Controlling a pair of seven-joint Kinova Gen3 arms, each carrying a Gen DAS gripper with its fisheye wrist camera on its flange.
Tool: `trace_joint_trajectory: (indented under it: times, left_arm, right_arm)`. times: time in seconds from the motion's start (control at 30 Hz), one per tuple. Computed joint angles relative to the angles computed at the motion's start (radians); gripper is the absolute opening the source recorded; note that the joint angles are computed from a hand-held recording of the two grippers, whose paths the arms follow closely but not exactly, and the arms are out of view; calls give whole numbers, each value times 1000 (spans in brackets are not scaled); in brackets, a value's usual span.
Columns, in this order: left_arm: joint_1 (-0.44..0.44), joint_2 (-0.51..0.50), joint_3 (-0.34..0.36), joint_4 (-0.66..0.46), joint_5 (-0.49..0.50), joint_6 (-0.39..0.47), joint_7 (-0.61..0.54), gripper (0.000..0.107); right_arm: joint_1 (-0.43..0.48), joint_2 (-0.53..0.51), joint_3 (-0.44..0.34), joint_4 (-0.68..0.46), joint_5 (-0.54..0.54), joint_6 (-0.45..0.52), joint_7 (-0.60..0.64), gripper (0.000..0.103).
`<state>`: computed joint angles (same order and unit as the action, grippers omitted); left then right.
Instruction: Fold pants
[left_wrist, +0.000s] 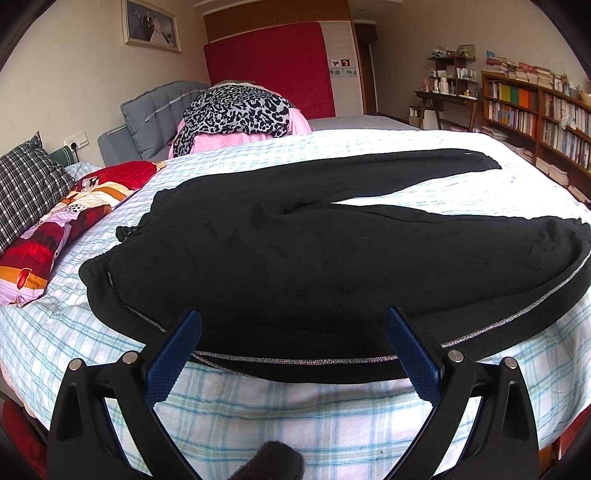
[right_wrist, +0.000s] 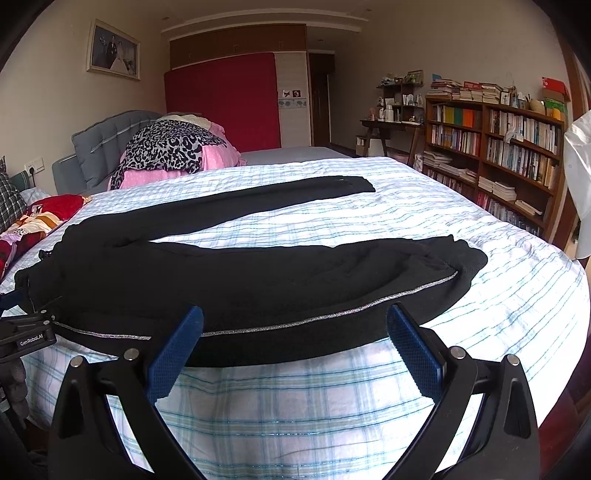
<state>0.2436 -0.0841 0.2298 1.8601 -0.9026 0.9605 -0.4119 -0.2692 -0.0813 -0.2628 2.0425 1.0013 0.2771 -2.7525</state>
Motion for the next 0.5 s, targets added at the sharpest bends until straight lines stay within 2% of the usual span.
trace_joint_trajectory:
  times: [0.23, 0.5]
  left_arm:
    - [-21, 27, -31, -15, 10, -24, -23, 98]
    - [-50, 68, -83, -43, 30, -41, -59, 98]
  right_arm:
    - [-34, 37, 19, -39, -44, 9, 64, 100]
    - [-96, 97, 75, -108, -163, 10, 196, 100]
